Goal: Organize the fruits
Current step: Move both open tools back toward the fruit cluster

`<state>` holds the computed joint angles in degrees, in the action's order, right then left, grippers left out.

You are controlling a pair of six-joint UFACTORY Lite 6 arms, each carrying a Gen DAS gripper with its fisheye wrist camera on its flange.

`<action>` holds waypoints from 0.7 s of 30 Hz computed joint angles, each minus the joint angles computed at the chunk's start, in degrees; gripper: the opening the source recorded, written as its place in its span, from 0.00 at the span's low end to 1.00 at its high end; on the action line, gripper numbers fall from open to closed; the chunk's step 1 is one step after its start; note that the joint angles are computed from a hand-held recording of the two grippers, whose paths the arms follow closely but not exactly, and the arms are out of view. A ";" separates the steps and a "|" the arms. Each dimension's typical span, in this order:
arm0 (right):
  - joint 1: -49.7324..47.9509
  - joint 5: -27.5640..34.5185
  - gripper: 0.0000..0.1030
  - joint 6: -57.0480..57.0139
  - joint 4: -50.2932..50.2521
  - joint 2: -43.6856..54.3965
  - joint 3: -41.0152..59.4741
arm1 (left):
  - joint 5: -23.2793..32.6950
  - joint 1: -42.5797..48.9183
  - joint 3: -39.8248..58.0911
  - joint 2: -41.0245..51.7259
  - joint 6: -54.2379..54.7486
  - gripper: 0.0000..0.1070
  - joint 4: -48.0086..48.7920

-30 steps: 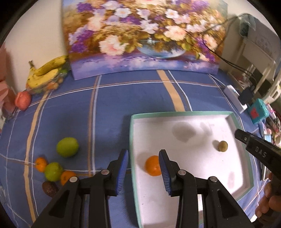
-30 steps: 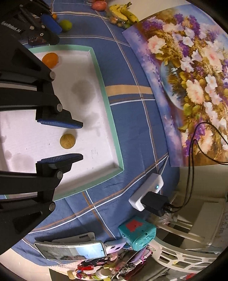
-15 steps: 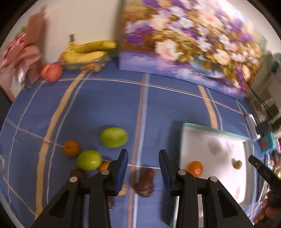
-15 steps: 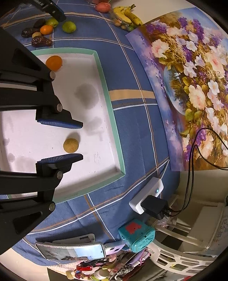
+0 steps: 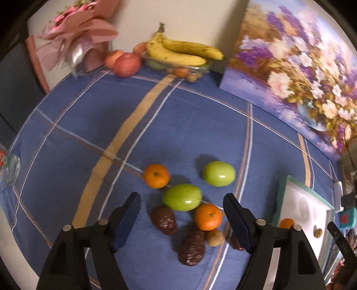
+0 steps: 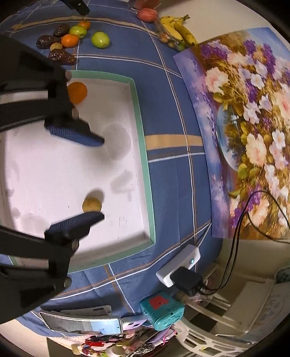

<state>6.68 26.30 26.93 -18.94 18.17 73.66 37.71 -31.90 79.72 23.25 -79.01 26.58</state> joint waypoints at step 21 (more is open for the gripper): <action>6.99 -4.53 0.90 15.54 -14.34 -0.53 -2.68 | -3.86 4.71 -13.19 -9.60 -7.32 0.96 7.11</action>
